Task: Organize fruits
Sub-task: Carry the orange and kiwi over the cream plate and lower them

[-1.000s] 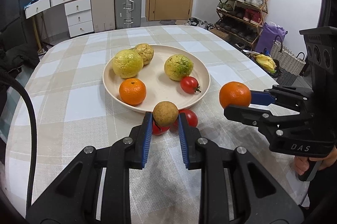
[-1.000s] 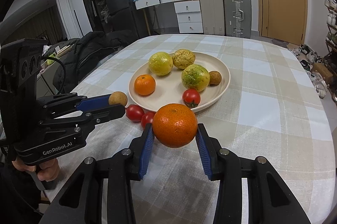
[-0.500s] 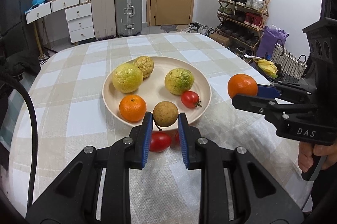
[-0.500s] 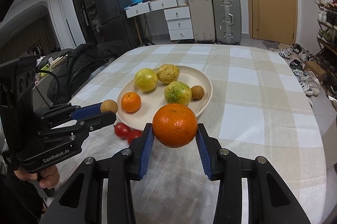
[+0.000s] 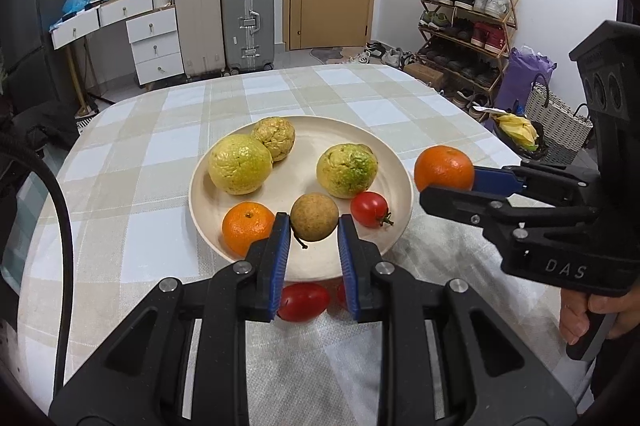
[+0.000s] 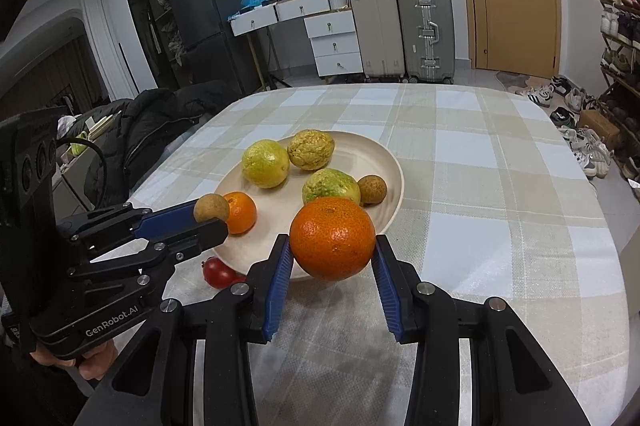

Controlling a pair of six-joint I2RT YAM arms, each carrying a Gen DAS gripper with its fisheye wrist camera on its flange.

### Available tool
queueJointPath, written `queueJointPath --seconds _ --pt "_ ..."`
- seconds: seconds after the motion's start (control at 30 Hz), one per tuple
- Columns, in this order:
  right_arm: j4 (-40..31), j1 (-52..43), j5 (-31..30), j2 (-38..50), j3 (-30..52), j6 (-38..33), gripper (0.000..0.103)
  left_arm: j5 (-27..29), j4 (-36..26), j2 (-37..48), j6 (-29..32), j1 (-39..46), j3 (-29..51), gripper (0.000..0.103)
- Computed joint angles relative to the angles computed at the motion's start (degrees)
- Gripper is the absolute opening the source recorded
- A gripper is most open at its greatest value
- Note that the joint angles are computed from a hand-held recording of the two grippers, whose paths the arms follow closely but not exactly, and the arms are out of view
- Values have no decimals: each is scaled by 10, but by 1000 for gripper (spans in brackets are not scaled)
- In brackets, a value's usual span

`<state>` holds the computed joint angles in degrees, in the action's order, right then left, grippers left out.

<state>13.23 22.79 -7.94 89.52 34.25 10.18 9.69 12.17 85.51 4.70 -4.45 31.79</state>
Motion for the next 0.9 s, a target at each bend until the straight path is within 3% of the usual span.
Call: queueJointPath --seconds 0.9 --pt "-2 -8 2 112 85 -7 41 -33 35 102 -4 -11 57 22"
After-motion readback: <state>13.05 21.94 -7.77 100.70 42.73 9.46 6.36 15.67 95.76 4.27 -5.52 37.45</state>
